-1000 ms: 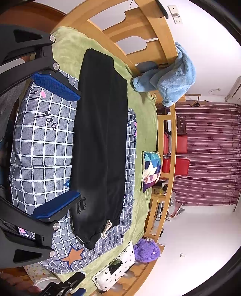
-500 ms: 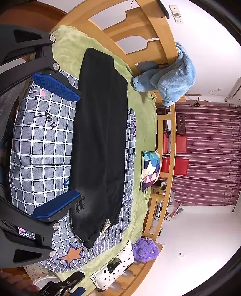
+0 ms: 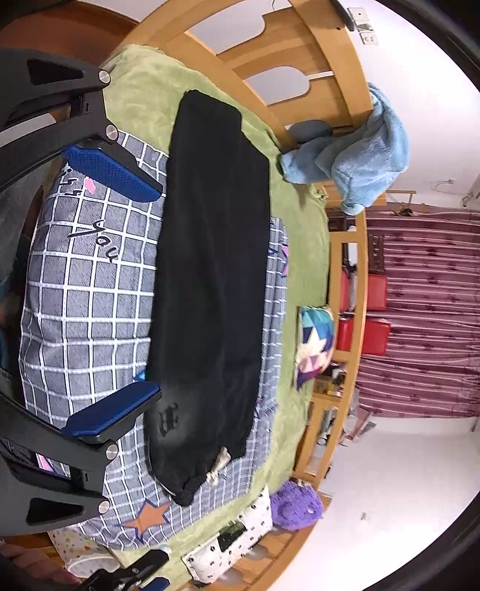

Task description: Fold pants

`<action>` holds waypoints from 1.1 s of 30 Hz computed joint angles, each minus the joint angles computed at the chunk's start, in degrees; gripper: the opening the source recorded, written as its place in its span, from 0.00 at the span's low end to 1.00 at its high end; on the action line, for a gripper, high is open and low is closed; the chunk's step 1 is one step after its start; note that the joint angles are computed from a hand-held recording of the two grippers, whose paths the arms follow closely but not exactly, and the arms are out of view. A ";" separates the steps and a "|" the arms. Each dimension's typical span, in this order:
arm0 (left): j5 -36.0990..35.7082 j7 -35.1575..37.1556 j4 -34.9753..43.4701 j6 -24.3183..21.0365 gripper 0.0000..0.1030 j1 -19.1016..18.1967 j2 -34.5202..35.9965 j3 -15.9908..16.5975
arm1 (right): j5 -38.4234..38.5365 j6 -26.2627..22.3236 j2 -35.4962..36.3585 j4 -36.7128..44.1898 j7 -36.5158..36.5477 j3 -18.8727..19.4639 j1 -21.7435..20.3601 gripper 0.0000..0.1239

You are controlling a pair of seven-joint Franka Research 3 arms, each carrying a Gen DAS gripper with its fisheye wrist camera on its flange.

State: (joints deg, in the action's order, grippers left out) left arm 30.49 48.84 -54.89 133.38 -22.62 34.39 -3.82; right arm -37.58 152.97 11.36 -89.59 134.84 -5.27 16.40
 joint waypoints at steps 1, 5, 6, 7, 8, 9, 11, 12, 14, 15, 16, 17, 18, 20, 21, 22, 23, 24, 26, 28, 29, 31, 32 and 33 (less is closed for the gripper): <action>0.05 -0.67 -0.23 0.09 0.95 0.14 0.25 0.28 | 0.63 0.27 0.54 0.22 -0.44 0.11 -0.22 0.80; -2.73 0.28 1.12 -0.61 0.95 2.03 2.58 -0.47 | 4.80 -0.73 4.07 2.83 -3.23 0.13 -0.52 0.80; -3.58 0.62 1.99 -1.30 0.95 2.46 3.51 -0.57 | 5.92 -1.02 5.14 3.63 -3.78 -0.05 -0.48 0.80; -4.77 0.97 2.37 -1.62 0.95 3.20 4.29 -0.82 | 6.35 -0.96 5.85 4.06 -3.73 -0.51 -0.19 0.80; -5.70 1.23 2.51 -1.70 0.95 3.72 4.74 -1.00 | 7.13 -0.78 6.76 4.59 -4.00 -0.81 -0.11 0.80; -7.19 1.62 3.04 -1.93 0.95 4.60 5.67 -1.40 | 8.55 -0.96 7.85 5.42 -5.03 -0.80 -0.25 0.80; -8.73 1.66 2.13 -1.26 0.95 5.81 6.15 -1.35 | 11.72 -1.83 9.86 7.24 -7.61 -0.71 -0.50 0.80; -9.16 1.41 2.44 -1.45 0.95 6.25 6.92 -1.04 | 14.00 -2.79 11.15 8.61 -9.74 -0.25 -0.92 0.79; -9.27 2.21 2.35 -1.37 0.94 7.03 7.82 -0.54 | 18.72 -5.40 14.22 12.20 -14.40 0.64 -1.73 0.77; -8.78 2.57 3.15 -2.12 0.94 7.11 8.63 0.10 | 20.07 -6.18 15.39 13.48 -15.73 0.46 -1.71 0.76; -8.25 2.46 3.41 -2.48 0.94 7.21 9.05 0.77 | 21.27 -6.86 16.60 14.74 -17.12 0.31 -1.74 0.75; -7.90 2.10 3.85 -3.00 0.94 7.43 9.63 1.33 | 22.44 -7.59 17.98 16.26 -18.69 0.24 -1.88 0.73; -8.61 2.33 4.36 -3.05 0.94 8.23 10.19 0.97 | 23.37 -8.11 19.34 17.72 -19.87 -0.02 -1.96 0.71; -12.02 2.98 3.27 -1.01 0.93 10.97 10.40 -0.91 | 24.96 -9.02 21.95 20.62 -20.81 -0.84 -2.07 0.68; -14.23 2.69 2.00 0.79 0.92 12.55 10.32 -1.91 | 26.45 -9.49 23.42 22.30 -21.23 -0.81 -2.63 0.66; -15.59 2.30 1.34 2.09 0.88 13.42 10.47 -2.26 | 28.14 -9.93 24.68 23.77 -21.56 -0.62 -3.28 0.64; -17.24 1.55 0.19 3.85 0.86 14.49 10.45 -2.73 | 30.57 -10.81 26.43 25.91 -21.49 -0.17 -4.35 0.61; -18.75 0.95 -0.60 5.16 0.85 15.38 10.57 -3.16 | 32.45 -11.42 27.59 27.33 -21.38 0.10 -5.08 0.57; -21.80 1.51 0.32 6.62 0.83 17.08 12.36 -4.52 | 36.11 -13.42 31.18 31.89 -21.03 0.68 -6.79 0.51; -24.21 2.61 2.65 6.75 0.78 17.94 14.71 -5.54 | 38.25 -15.09 34.40 36.02 -20.32 0.66 -7.88 0.45; -25.36 3.32 4.43 6.48 0.78 18.32 16.24 -6.03 | 38.87 -15.31 35.07 36.76 -19.97 0.59 -8.11 0.43; -26.88 4.21 8.07 6.14 0.77 18.52 19.19 -6.30 | 40.42 -16.08 36.67 38.67 -19.76 1.03 -8.97 0.41; -27.35 4.53 10.59 5.80 0.77 18.39 20.96 -6.25 | 41.45 -15.90 37.34 39.30 -20.66 1.78 -9.61 0.41; -27.87 5.12 14.04 5.56 0.77 18.25 23.32 -6.37 | 42.40 -15.09 37.59 39.16 -21.34 2.31 -10.07 0.41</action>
State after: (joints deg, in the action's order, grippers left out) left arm 2.62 53.96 -40.85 138.94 -4.37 57.71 -10.20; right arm 4.82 137.88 48.95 -50.44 113.50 -2.95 6.33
